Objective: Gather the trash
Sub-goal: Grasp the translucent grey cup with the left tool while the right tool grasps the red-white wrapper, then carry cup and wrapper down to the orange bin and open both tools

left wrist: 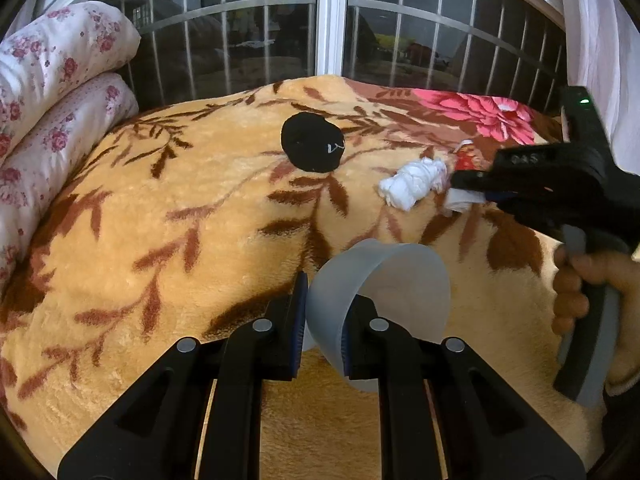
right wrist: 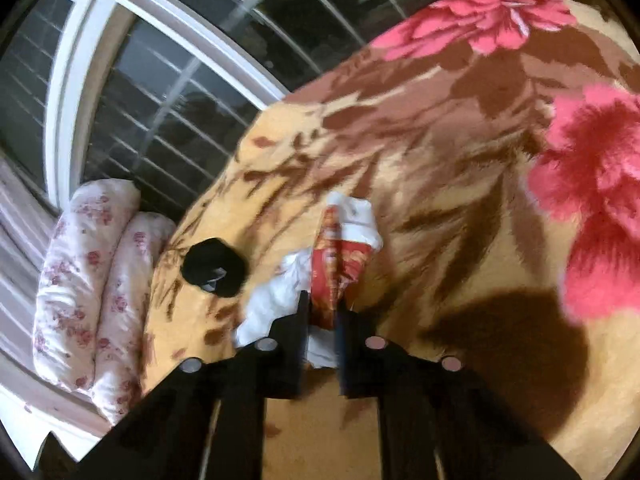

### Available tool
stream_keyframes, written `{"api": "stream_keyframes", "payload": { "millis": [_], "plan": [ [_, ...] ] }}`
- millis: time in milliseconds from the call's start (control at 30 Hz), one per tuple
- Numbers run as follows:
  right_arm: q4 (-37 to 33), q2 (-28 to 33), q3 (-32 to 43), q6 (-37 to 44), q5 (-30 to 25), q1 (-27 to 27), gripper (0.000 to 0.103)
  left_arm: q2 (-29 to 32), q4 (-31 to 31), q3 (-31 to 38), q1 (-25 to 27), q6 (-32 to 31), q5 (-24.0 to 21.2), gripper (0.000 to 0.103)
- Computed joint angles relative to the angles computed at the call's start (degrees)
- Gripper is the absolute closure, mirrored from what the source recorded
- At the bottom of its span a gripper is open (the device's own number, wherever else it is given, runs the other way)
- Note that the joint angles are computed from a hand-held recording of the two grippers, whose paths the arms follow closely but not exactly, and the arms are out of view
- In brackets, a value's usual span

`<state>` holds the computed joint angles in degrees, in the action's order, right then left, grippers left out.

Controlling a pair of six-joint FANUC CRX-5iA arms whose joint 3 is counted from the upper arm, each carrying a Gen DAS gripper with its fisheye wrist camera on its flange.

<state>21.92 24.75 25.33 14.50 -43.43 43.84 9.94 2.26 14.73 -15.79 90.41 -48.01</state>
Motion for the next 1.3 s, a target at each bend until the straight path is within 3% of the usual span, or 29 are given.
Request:
{"api": "stream_keyframes", "payload": {
  "millis": [100,233,367,600,767,1033,1200,1300],
  "plan": [
    [3.56,-2.57,-3.61,-0.90,0.57,1.50,0.092,-0.98,0.49,-0.99,0.26,-0.10,0.82,0.090],
    [8.28,-10.69,-14.66,-5.96,5.82,4.05,0.092,-4.38,2.65,-4.47,0.54,-1.95,2.84,0.090],
    [13.53,-18.45,-24.44,-10.87,7.51,8.38,0.092,-9.39,4.70,-9.48,0.38,-3.79,4.63,0.090],
    [18.57,-26.98,-33.20,-14.12,2.60,19.09,0.092,-18.06,-2.43,-14.80,-2.67,0.15,2.92,0.090],
    [21.59,-29.82,-36.25,-14.00,-1.46,27.19,0.092,-24.12,-5.01,-19.22,-4.43,0.90,1.44,0.090],
    [17.01,-31.91,-39.26,-13.28,-6.55,36.90,0.092,-31.53,-5.64,-25.03,-7.91,-2.10,-2.65,0.090],
    [9.43,-31.70,-38.81,-9.63,-7.41,39.24,0.092,-33.12,-4.91,-27.90,-9.76,-5.20,-7.10,0.090],
    [3.99,-29.86,-36.25,-5.24,-10.59,39.21,0.092,-33.38,-4.94,-29.80,-10.54,-6.55,-9.85,0.090]
  ]
}}
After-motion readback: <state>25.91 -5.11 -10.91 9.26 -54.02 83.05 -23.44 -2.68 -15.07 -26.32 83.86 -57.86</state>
